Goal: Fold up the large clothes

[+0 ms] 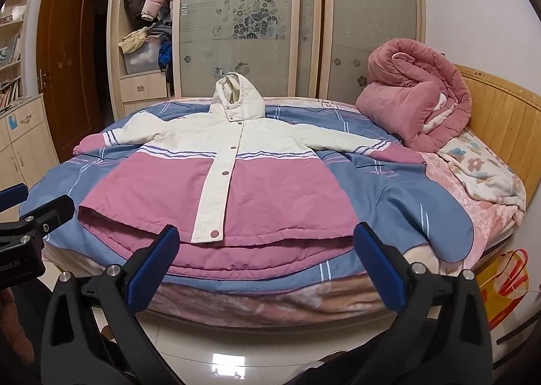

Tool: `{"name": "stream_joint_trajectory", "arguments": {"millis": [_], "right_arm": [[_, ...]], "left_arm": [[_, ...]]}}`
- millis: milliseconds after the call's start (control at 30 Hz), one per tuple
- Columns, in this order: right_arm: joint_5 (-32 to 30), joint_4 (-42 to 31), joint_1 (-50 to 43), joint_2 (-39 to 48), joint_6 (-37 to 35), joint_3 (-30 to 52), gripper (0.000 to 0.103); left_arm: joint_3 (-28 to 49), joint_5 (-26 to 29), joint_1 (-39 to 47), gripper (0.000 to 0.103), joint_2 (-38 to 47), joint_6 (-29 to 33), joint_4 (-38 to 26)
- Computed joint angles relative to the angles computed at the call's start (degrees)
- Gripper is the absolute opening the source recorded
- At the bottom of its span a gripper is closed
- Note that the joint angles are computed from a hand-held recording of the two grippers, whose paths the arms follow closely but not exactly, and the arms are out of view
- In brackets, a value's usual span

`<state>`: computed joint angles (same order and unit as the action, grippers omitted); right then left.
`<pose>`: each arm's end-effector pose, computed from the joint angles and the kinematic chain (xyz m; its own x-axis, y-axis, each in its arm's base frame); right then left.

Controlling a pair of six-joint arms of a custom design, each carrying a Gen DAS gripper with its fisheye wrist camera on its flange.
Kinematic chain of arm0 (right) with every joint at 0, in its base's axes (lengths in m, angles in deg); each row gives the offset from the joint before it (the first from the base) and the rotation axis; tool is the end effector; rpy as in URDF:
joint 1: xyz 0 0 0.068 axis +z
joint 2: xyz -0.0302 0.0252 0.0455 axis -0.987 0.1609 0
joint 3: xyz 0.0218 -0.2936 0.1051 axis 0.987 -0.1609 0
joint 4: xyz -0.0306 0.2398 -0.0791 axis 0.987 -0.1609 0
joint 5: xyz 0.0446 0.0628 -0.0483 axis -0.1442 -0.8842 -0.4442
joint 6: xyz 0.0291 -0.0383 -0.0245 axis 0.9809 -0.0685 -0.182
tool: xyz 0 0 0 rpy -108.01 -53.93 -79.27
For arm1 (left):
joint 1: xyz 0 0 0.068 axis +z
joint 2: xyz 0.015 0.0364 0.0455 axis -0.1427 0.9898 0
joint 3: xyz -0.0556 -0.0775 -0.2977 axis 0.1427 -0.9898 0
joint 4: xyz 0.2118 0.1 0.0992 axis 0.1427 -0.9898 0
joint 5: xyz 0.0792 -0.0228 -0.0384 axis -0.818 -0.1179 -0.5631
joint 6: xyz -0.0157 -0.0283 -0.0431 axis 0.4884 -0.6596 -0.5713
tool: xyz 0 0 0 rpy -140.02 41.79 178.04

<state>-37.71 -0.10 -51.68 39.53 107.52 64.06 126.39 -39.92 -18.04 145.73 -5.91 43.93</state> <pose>0.1757 0.0711 0.3371 -0.4684 0.1121 -0.8764 0.3014 0.9527 -0.0392 0.2405 -0.0457 0.3596 -0.4844 0.1730 -0.8576 0.3069 0.9516 0.0186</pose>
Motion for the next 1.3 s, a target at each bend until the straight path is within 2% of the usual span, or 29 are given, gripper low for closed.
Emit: {"name": "stream_joint_trajectory", "arguments": {"millis": [400,800,867,967,1100,1233,1300], "right_arm": [[-1.9,1.4,-1.2,0.4,0.2,-0.7,0.102],[-7.2,6.5,-6.8,2.8,-2.2,-1.6,0.102],[-9.2,8.6,-8.7,3.0,-3.0,-2.1,0.102],[-16.2,12.7,-14.2,2.6,-5.0,-3.1,0.102],[-22.3,18.0,-21.8,3.1,-8.6,-3.5,0.102],[-25.8,18.4,-30.6,6.4,-11.9,1.2,0.102],[-30.2,19.4,-37.0,8.7,-13.2,3.8,0.102]], "left_arm": [[0.4,-1.1,-0.7,0.101,1.1,0.2,-0.4],[2.8,-0.6,-0.5,0.101,6.5,0.0,0.8],[3.7,-0.6,-0.7,0.101,8.0,0.2,1.4],[5.5,0.3,-1.1,0.101,10.4,0.3,2.6],[7.4,0.9,-2.1,0.101,13.0,1.4,7.5],[17.0,5.1,-2.2,0.101,19.9,1.8,7.0],[21.3,5.7,-2.6,0.101,24.1,1.8,8.3]]}}
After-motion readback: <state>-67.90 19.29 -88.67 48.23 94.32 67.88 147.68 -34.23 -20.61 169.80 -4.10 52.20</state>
